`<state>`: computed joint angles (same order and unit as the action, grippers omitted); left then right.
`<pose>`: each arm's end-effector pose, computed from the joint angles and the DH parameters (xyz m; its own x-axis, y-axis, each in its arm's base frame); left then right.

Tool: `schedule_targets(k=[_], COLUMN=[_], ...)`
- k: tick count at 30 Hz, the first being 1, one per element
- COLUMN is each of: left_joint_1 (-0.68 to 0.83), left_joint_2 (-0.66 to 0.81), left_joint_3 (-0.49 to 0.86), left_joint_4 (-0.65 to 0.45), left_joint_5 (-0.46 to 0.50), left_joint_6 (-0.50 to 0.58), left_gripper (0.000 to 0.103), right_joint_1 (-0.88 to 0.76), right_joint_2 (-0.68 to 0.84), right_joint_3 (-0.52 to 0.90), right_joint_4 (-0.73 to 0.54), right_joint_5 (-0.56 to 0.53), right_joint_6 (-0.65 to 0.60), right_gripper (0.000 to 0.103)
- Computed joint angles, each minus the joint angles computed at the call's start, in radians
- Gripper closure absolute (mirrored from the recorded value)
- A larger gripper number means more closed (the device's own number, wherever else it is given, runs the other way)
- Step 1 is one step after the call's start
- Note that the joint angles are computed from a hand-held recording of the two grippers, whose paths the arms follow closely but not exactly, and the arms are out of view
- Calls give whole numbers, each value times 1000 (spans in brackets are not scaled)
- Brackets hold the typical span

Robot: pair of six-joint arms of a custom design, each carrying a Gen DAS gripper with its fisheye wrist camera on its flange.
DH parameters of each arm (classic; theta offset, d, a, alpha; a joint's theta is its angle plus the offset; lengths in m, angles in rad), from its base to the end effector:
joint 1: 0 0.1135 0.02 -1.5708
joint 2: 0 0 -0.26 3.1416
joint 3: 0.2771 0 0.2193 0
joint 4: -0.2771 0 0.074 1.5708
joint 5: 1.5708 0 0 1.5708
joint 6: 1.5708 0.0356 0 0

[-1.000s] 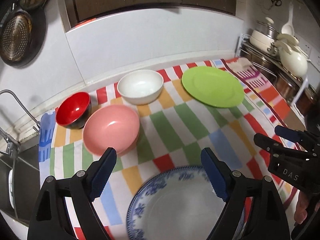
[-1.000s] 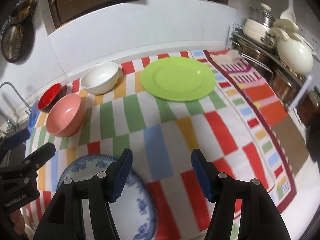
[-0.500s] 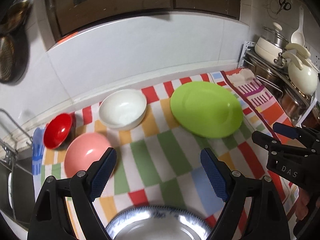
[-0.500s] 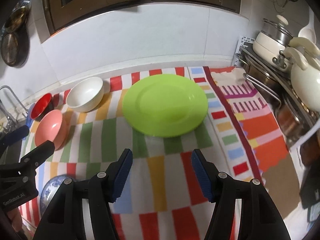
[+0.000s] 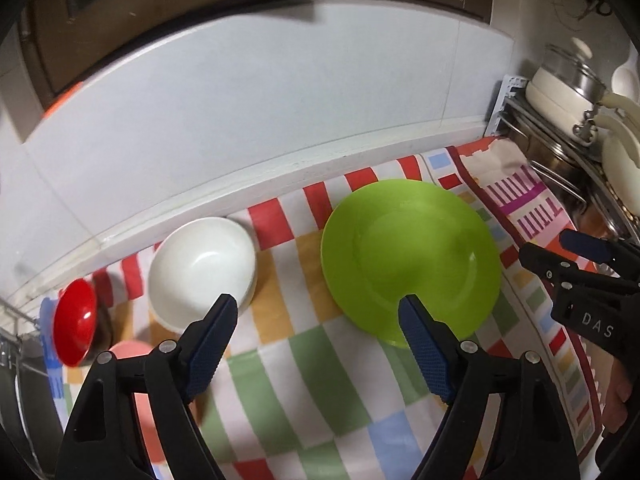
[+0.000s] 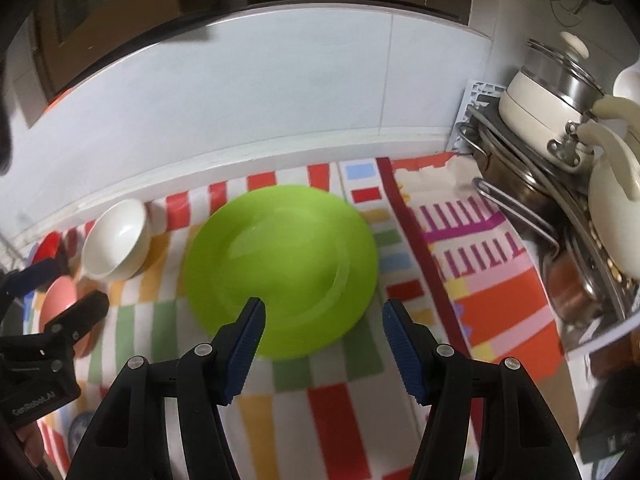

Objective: Organize plates and bowls
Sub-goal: 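Move both tools forward to the rim of the green plate, then close both tools on the green plate rim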

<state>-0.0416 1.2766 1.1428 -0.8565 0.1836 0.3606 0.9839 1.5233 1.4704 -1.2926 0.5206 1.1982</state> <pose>0.2210 -0.0157 0.3025 -0.7320 0.3777 -0.5670 0.4267 0.9030 0.0507 0.1504 0.1941 0.3197 -0.8120 0.2382 -0.5329 0.2622 0.9645 0.0316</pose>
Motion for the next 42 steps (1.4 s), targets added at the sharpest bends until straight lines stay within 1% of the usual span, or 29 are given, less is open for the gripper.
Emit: schedule_targets(k=[2,7,11,16,20,28,33,36,38,40,42], left_joint_1=[-29,-89,-109,-113,-120,-146,-161,-164,-169,-176,-177], left_joint_2=[57,201,302,397,437,471,499,517,525,524,522], left_joint_3=[15,50,80,104,106,97,106,120,124,117,113], left_joint_4=[25,95,122,133,146,165,170,158,156,168,173], left_joint_5=[-19,-64,-71,-64,-63,-64,-76,-73,-77,-87,-88], left_joint_6=[-24,-59,-65,-72,-75,-82,-88,-90,-89,-94,-98], left_gripper=[24,27,32,34,38,42,50,57,61,61,61], right_joint_1=[-60,-208,-297,-381,-403,-437,-471,-487,-500,-510,-518], right_joint_2=[-8,-18,-2,48,85,103,106,120,125,128,135], right_joint_3=[-28,-122,-183,-229,-242,-290,-318,-329,-341,-355,-365], right_joint_4=[41,176,269,353,379,429,467,492,516,536,552], right_joint_5=[-20,-100,-156,-226,-241,-267,-292,-311,-337,-359,-373], right_joint_6=[-50,-158,-224,-291,-329,-352,-360,-373,-382,-383,-383], right_gripper=[41,41,41,41,41,42,42,48,49,54,56])
